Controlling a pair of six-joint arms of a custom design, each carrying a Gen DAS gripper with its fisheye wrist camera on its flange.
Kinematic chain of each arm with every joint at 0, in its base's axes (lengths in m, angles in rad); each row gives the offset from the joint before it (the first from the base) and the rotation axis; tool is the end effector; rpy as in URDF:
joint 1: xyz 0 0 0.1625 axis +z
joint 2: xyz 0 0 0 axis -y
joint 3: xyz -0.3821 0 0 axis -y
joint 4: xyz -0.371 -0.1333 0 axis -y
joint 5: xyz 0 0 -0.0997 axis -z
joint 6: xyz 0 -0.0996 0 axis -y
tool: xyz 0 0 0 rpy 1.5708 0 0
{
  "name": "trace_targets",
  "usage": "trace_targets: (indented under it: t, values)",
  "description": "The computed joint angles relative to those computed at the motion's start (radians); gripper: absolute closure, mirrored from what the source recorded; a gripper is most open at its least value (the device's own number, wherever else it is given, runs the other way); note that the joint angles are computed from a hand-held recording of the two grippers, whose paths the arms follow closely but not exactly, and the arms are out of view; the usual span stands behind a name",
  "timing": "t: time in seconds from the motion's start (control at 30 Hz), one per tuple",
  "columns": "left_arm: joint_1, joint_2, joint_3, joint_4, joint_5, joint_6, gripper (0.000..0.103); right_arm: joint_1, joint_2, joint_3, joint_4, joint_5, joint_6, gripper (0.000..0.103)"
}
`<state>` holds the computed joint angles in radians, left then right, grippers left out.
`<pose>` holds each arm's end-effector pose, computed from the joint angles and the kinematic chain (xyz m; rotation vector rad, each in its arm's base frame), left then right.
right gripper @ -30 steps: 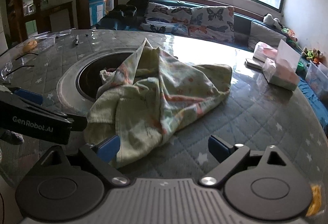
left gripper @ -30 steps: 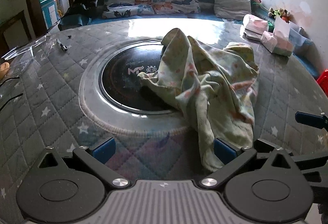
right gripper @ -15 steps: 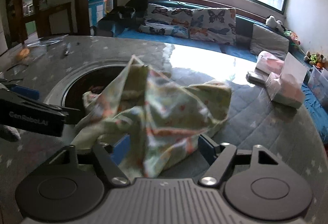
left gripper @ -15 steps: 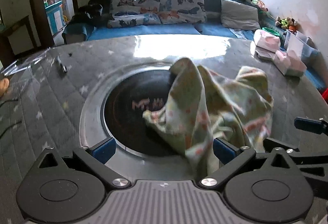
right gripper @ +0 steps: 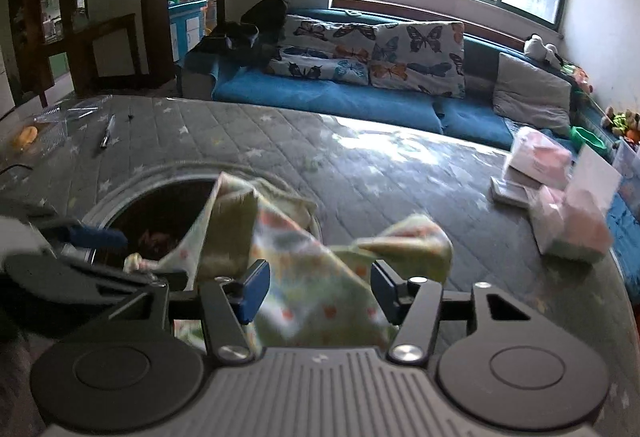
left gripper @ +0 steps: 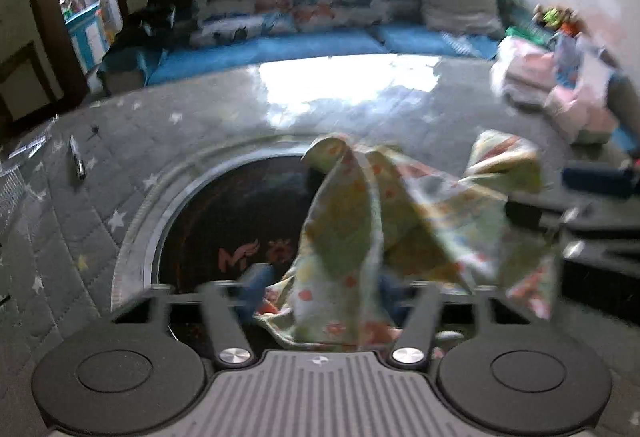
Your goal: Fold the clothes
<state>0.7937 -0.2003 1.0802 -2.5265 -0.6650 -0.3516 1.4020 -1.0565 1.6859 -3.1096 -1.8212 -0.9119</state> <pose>-0.3504 -0.6581 -0.1011 0.4492 2.2827 -0.6800 0.0020 -0.6346 0.2962 0.7161 -2.2349 0.8303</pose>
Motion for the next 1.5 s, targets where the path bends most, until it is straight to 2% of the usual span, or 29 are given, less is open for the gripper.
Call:
trace_targets:
  t: [0.07, 0.17, 0.37, 0.4, 0.47, 0.5, 0.53, 0.57, 0.6, 0.67, 0.93, 0.97, 1.0, 1.1, 1.2, 1.33, 1.5]
  values:
    - [0.021, -0.003, -0.01, 0.022, -0.032, -0.025, 0.085, 0.006, 0.036, -0.048, 0.034, -0.003, 0.005, 0.046]
    - [0.033, -0.016, 0.02, -0.028, -0.045, -0.002, 0.092, 0.016, 0.101, -0.119, 0.069, -0.016, -0.008, 0.046]
    - [0.039, -0.037, 0.056, -0.084, -0.071, 0.038, 0.093, 0.025, 0.223, -0.243, 0.101, -0.046, -0.02, 0.054]
    - [0.04, -0.039, 0.055, -0.084, -0.076, 0.04, 0.09, 0.023, 0.238, -0.259, 0.103, -0.05, -0.02, 0.06]
    - [0.042, -0.042, 0.047, -0.078, -0.08, 0.036, 0.088, 0.016, 0.252, -0.279, 0.115, -0.049, -0.015, 0.076]
    - [0.043, -0.041, 0.041, -0.077, -0.078, 0.034, 0.078, 0.011, 0.249, -0.282, 0.125, -0.044, -0.01, 0.087]
    - [0.043, -0.039, 0.033, -0.076, -0.074, 0.033, 0.07, 0.006, 0.248, -0.285, 0.135, -0.038, -0.006, 0.092]
    - [0.042, -0.035, 0.024, -0.082, -0.067, 0.038, 0.057, 0.004, 0.239, -0.275, 0.126, -0.034, -0.012, 0.095]
    - [0.041, -0.027, 0.01, -0.087, -0.059, 0.048, 0.05, 0.002, 0.228, -0.26, 0.114, -0.025, -0.021, 0.097]
    - [0.041, -0.01, -0.027, -0.074, -0.056, 0.054, 0.045, -0.001, 0.201, -0.23, 0.085, -0.012, -0.039, 0.099]
    - [0.059, 0.073, -0.172, 0.014, -0.053, 0.065, 0.046, -0.022, 0.061, -0.095, -0.063, 0.019, -0.077, 0.1]
    - [0.063, 0.077, -0.179, 0.02, -0.054, 0.061, 0.054, -0.027, 0.037, -0.077, -0.077, 0.022, -0.07, 0.1]
    - [0.066, 0.08, -0.181, 0.021, -0.053, 0.059, 0.068, -0.034, 0.012, -0.058, -0.091, 0.024, -0.063, 0.1]
    - [0.07, 0.076, -0.161, -0.008, -0.057, 0.057, 0.094, -0.061, -0.066, 0.008, -0.132, 0.033, -0.056, 0.1]
    - [0.059, 0.051, -0.093, -0.091, -0.041, 0.073, 0.101, -0.091, -0.131, 0.072, -0.155, 0.03, -0.05, 0.1]
    - [0.031, -0.012, 0.044, -0.227, 0.023, 0.099, 0.102, -0.141, -0.197, 0.15, -0.178, 0.015, -0.026, 0.1]
    - [-0.005, -0.15, 0.285, -0.367, 0.091, 0.048, 0.102, -0.202, -0.26, 0.245, -0.222, 0.01, 0.001, 0.1]
